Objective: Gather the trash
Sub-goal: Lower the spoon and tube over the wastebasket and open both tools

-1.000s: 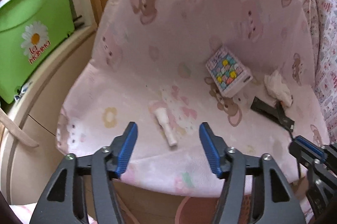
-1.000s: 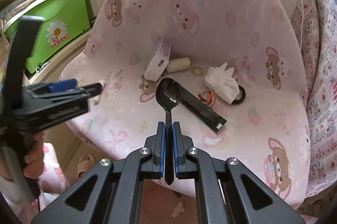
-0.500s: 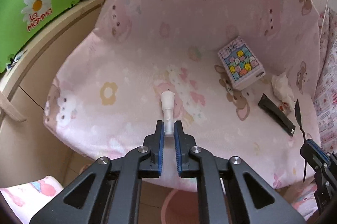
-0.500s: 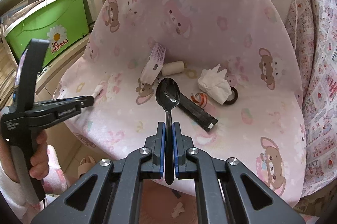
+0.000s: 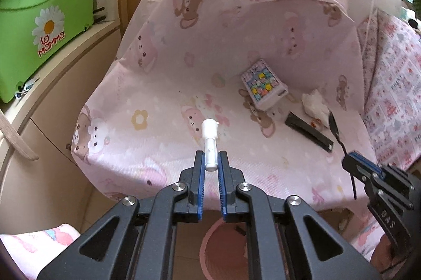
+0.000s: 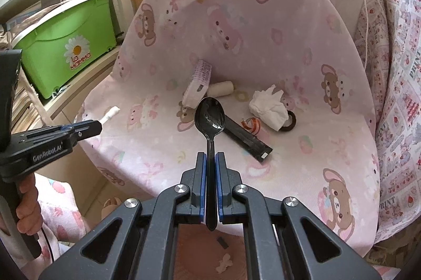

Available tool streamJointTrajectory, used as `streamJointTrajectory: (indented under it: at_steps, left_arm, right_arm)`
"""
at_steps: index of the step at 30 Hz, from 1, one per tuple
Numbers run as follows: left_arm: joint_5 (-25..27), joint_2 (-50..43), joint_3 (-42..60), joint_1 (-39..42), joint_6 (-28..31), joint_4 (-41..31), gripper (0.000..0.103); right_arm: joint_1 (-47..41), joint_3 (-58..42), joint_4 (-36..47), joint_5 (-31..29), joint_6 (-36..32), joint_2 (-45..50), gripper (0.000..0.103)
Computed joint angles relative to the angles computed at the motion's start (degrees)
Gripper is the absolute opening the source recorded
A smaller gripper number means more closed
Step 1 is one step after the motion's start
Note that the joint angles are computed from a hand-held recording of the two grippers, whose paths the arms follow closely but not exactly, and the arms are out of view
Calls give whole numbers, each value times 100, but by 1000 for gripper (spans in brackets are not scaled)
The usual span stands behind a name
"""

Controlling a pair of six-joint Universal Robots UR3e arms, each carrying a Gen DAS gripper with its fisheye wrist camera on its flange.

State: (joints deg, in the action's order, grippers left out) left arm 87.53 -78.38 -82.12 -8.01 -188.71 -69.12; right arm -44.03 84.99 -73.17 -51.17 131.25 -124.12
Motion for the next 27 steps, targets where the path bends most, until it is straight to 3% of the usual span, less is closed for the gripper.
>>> streamJointTrajectory:
  at_steps: [8, 15, 22, 27]
  left_arm:
    - [-228, 316, -59, -159, 83, -231, 9]
    - [-1243, 566, -16, 253, 276, -846, 9]
    - [-1282, 497, 58, 82, 285, -1124, 9]
    - [-1188, 364, 210, -48, 311, -1411, 9]
  right_arm:
    - [-671, -616, 1510, 400, -954, -161, 7]
    - [-1079, -1200, 2824, 498, -1805, -94, 7]
    - [-843, -1533, 3692, 265, -2336, 136, 7]
    - [-570, -1547, 3910, 93, -2129, 415, 7]
